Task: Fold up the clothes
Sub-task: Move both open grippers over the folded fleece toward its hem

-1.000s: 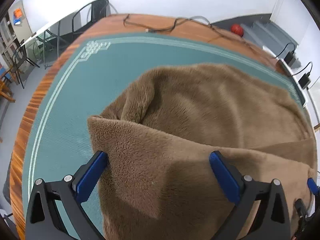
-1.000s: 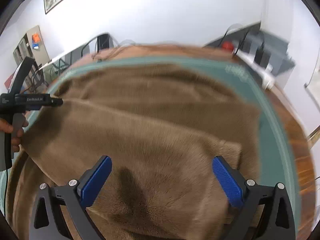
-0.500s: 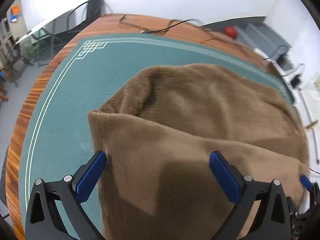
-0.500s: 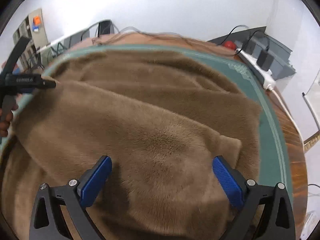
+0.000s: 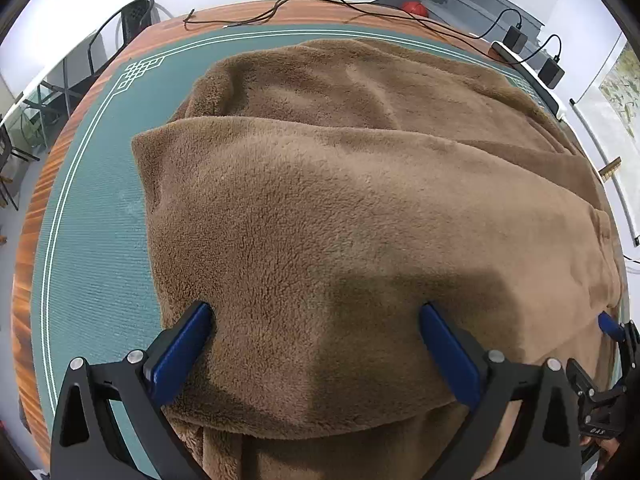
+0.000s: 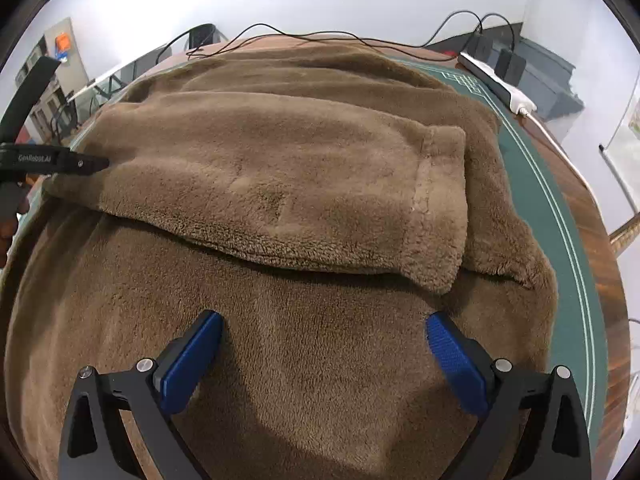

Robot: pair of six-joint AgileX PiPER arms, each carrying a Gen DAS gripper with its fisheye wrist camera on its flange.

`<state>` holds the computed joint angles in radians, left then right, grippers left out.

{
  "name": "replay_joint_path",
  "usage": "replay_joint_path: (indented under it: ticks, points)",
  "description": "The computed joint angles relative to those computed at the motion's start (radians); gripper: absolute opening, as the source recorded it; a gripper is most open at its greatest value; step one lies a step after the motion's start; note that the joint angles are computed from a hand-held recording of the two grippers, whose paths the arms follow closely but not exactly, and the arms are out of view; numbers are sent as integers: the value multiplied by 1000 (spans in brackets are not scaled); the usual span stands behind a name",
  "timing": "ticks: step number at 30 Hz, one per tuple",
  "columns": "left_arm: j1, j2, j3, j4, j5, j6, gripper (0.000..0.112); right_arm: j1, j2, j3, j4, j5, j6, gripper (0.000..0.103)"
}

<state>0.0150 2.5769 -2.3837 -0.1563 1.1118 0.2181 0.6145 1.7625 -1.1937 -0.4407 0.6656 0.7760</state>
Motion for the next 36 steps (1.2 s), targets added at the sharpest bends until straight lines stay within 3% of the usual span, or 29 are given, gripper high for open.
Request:
replay_joint_path:
  ticks: [5, 10, 15, 18, 23, 27, 33, 36]
  points:
    - [8, -52, 66, 0, 9, -23, 103, 0, -5, 22, -14, -24, 14, 103]
    - [40, -282, 407, -55, -106, 31, 103, 1, -9, 36, -41, -48, 38, 103]
    - [101, -535, 762, -120, -192, 88, 103, -41, 13, -56, 130, 49, -158, 103]
    - [129, -657, 921, -135, -233, 104, 103, -37, -87, 13, 185, 23, -161, 103]
    - [165, -884, 1220, -139, -347, 149, 103, 89, -378, 254, 82, -30, -19, 103]
    - [198, -1035, 1427, -163, -409, 204, 103, 263, -571, 398, -46, 64, 124, 103]
    - [233, -1235, 1675, -155, -498, 266, 103, 641, -819, 543, -194, 335, 431, 103]
    - [219, -1288, 1751, -79, -543, 189, 103, 801, -895, 579, -203, 436, 554, 103]
